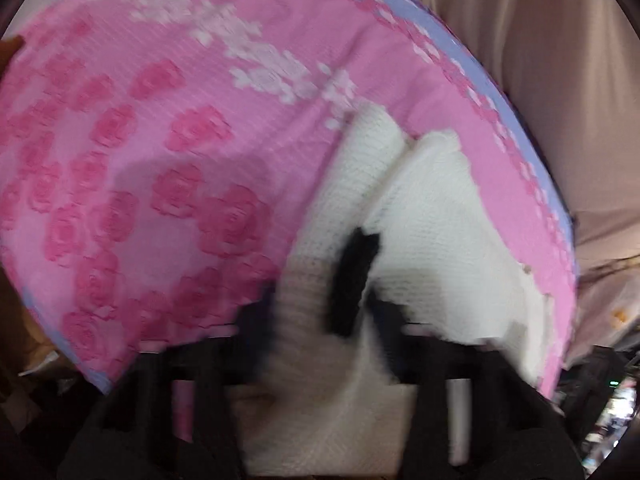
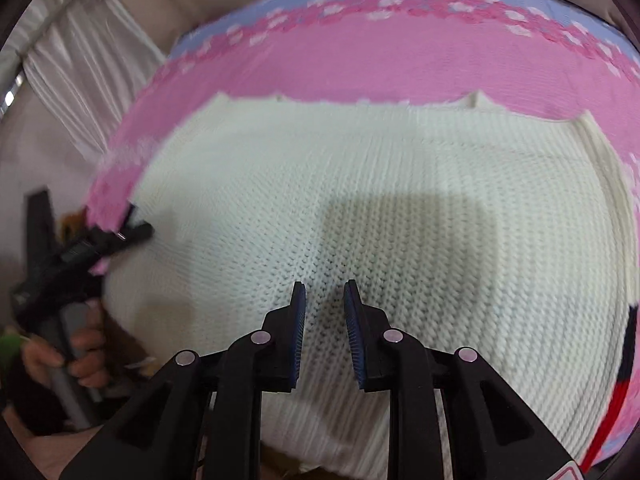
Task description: Fold small clothes
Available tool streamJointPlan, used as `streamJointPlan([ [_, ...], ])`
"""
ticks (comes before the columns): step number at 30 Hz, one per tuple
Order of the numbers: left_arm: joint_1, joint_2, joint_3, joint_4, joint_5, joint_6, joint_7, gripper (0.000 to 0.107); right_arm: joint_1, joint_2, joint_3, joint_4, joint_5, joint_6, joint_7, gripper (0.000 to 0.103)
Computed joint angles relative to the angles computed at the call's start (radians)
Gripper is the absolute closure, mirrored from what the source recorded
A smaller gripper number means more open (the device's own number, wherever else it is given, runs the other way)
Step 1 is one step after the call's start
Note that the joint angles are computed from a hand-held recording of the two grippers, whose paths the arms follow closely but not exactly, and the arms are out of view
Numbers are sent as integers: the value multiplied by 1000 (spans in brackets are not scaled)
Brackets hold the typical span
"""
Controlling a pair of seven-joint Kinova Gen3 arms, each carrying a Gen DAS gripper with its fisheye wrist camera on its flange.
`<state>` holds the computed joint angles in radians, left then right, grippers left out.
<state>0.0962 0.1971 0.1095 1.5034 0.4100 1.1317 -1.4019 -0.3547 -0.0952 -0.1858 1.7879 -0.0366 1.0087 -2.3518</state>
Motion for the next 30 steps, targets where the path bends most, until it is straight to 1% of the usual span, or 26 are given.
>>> streamJointPlan([
  [2,19,-9,-30,-37,24,27,7,87,15,-18,21,28,-48,-38,26,84],
  [4,96,-28,-60,-98,-7,39,3,88,33,-44,48,60,-115,-68,60,84],
  [6,158,-36,-55,-190,-4,66,-26,89,44,-85,82,103,-180,-104,75,84],
  [7,176,-32,-38,-237,-3,83,-40,89,58,-110,88,122,-196,-113,69,84],
  [8,202,-26,-3,-283,3,84,-63,89,88,-136,77,134,-196,-116,51,82],
  [9,217,-9,25,-329,-7,101,-70,89,112,-160,59,141,-182,-117,17,80],
  [10,236,13,61,-376,-21,116,-76,89,123,-188,61,151,-166,-112,-13,77],
  [11,274,42,102,-422,-48,115,-81,89,142,-226,65,164,-157,-103,-36,75],
  [12,307,76,125,-468,-79,129,-70,89,164,-256,72,172,-159,-89,-53,74],
  [14,398,144,143,-543,-121,164,-64,87,186,-294,68,184,-140,-77,-67,73],
  [15,431,181,148,-573,-123,197,-66,83,210,-333,73,192,-125,-52,-83,72],
  [16,472,226,136,-608,-109,236,-80,79,228,-361,80,199,-113,-30,-92,70],
  [17,513,264,123,-624,-102,272,-92,71,247,-388,84,206,-101,-11,-101,66],
  [18,536,284,124,-629,-111,303,-88,72,271,-420,91,218,-91,10,-113,64],
  [19,540,285,131,-615,-109,317,-73,70,288,-443,99,229,-88,27,-117,63],
  [20,526,267,139,-582,-96,317,-73,58,306,-463,106,236,-84,48,-123,63],
  [21,496,246,165,-548,-95,300,-77,41,319,-478,116,238,-82,69,-125,63],
  [22,478,212,174,-503,-110,268,-69,37,333,-498,124,239,-85,88,-132,60],
  [23,444,180,197,-470,-131,250,-77,36,343,-505,120,233,-89,91,-137,53],
  [24,428,161,204,-455,-151,247,-86,34,352,-523,119,231,-94,92,-144,48],
  [25,416,135,192,-430,-167,245,-103,34,351,-542,136,232,-99,96,-135,41],
  [26,414,118,168,-414,-166,244,-121,33,345,-557,151,231,-106,99,-130,37],
  [27,405,96,146,-390,-162,248,-142,32,343,-555,155,228,-130,85,-123,36],
  [28,377,78,138,-371,-155,261,-169,32,346,-547,162,223,-158,80,-103,33],
  [29,350,74,149,-363,-158,275,-183,30,331,-520,165,220,-180,61,-92,29],
  [30,335,66,163,-349,-167,282,-180,30,298,-476,168,210,-190,39,-91,28],
])
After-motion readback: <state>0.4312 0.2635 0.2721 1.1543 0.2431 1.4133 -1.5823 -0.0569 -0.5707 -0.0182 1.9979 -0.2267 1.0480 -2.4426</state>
